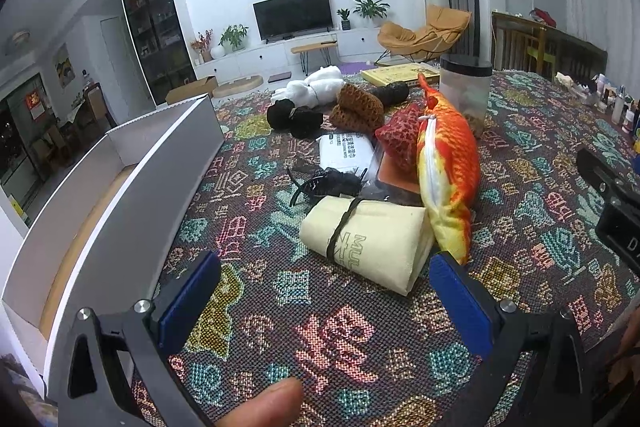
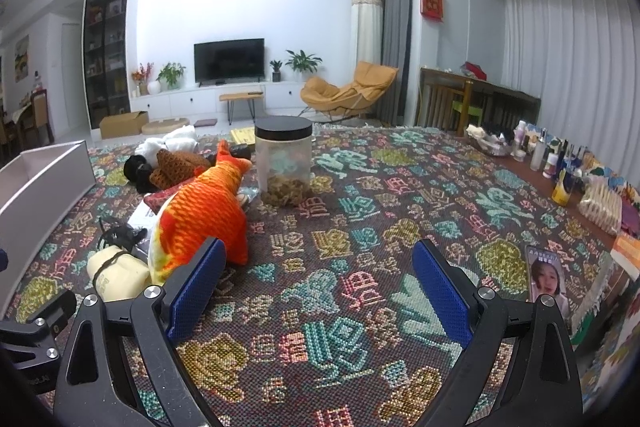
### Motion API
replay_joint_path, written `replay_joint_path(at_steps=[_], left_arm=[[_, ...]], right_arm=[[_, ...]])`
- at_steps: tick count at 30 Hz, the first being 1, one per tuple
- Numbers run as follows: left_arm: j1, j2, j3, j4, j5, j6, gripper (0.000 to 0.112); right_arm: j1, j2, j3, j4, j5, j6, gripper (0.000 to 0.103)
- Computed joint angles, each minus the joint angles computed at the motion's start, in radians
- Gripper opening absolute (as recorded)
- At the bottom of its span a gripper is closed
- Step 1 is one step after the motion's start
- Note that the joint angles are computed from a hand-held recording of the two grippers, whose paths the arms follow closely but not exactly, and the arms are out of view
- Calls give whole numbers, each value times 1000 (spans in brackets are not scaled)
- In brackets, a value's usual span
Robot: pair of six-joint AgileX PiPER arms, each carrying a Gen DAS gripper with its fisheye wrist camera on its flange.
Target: Organize soft objects
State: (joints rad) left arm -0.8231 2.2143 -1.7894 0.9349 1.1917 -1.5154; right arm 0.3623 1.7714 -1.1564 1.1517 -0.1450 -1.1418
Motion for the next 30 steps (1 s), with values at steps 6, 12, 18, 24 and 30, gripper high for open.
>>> replay_joint_path(at_steps=[6,12,18,24,30], left_arm=[[18,14,-7,-37,-5,30,103],[62,32,1,-148,-59,84,103],[97,51,27,-206,-116,105,103],[152,77,31,-297,-170,184,103],[212,58,82,-327,-269,215,103]], right_arm=[[-2,2,-2,18,4,-16,96],[-3,3,-4,37,9,-33,96],[-5,5,-4,34,11,-31,96],[-4,5,-6,49,11,-45,96],[-5,5,-7,58,13,-53,96]])
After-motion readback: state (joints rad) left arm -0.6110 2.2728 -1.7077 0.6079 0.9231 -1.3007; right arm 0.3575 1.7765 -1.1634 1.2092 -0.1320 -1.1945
